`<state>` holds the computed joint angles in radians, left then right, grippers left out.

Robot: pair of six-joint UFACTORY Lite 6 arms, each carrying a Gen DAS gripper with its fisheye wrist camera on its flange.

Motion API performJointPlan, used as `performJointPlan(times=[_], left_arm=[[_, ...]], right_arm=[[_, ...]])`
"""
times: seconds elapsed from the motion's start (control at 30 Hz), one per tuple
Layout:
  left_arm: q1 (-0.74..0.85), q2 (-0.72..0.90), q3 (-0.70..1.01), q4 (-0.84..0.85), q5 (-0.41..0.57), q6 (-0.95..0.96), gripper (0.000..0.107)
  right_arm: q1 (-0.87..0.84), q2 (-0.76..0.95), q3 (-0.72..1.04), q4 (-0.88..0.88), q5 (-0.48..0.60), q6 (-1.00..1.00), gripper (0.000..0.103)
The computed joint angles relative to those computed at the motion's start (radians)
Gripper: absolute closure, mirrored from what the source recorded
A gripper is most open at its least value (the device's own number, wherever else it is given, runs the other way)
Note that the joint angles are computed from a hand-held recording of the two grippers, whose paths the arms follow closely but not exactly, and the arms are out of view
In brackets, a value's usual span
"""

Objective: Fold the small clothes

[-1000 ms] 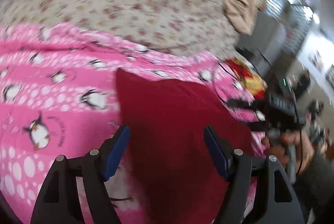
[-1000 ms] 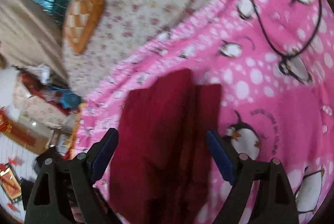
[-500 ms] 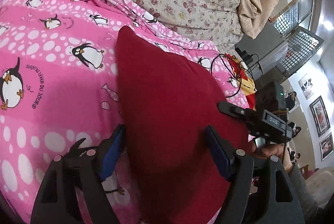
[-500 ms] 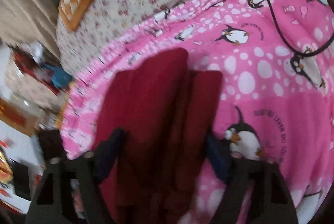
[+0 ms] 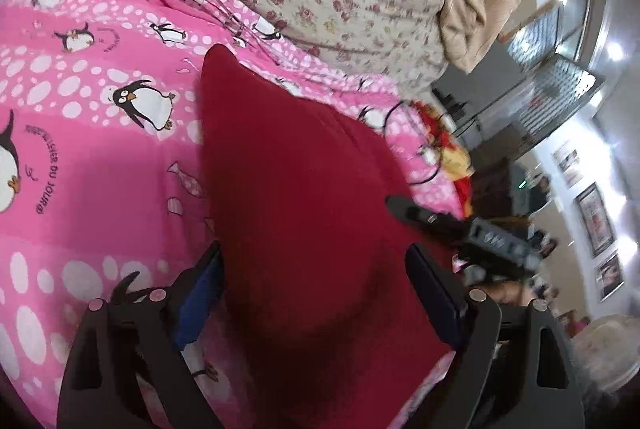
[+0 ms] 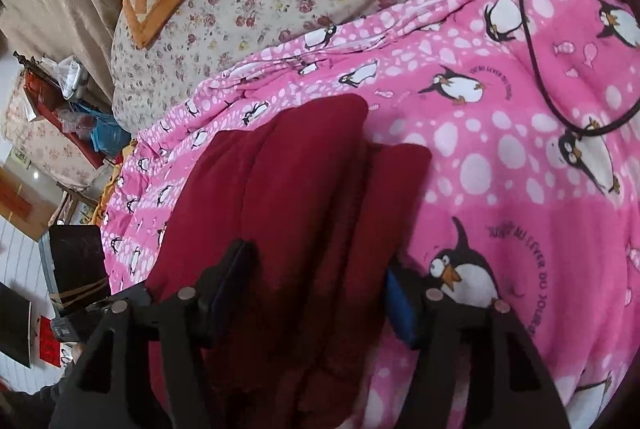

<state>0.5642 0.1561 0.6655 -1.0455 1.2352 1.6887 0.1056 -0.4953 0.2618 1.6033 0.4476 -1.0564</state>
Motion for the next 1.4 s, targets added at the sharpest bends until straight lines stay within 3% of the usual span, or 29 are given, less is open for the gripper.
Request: performJointPlan(times=[0.17,0.27,0.43,0.5,0.6,0.77,0.97,1.07,1.23,1.4], left_arm=[[-0.036,0.050,0.039,-0.038,-0.024,-0.015,0.032],[-0.068,0.031,0.023,-0.067,-0.055,0.004,0.031],[-0.054,0.058,0.049,-0.057,-0.036,-0.016,0.035],[-0.047,0.084,0.077,-0.054,-0.037,-0.048,0.057],[-0.042,0.105,0.086,-0.062,-0.040,-0.047,0.078],[-0.021,0.006,0.028,-0.068,-0.033,0.003,0.086],[-0.015,-0.059,0.030,-0.053,-0.019,0.012,0.087],[0.002,-0.055,0.110,-0.024,0.012,-0.038,0.087],[0.042,0.042,0.299,0.031,0.015,-0.117,0.087],[0.090,0.168,0.511,0.069,0.026,-0.177,0.087]], right_arm=[[-0.003,0.000,-0.003,0.031,0.010,-0.038,0.041],[0.003,0.026,-0.004,0.116,0.012,-0.094,0.034],[0.107,0.033,0.031,0.077,-0.100,-0.060,0.028],[0.098,0.024,0.035,0.018,-0.094,-0.022,0.034],[0.095,-0.007,0.039,-0.062,-0.089,0.042,0.056],[0.089,-0.089,0.017,-0.117,-0.091,0.131,0.068],[0.082,-0.136,0.000,-0.122,-0.073,0.176,0.068],[0.112,-0.106,0.030,-0.036,-0.086,0.124,0.069],[0.247,0.153,0.198,0.350,-0.140,-0.190,0.069],[0.328,0.414,0.432,0.523,-0.137,-0.341,0.069]])
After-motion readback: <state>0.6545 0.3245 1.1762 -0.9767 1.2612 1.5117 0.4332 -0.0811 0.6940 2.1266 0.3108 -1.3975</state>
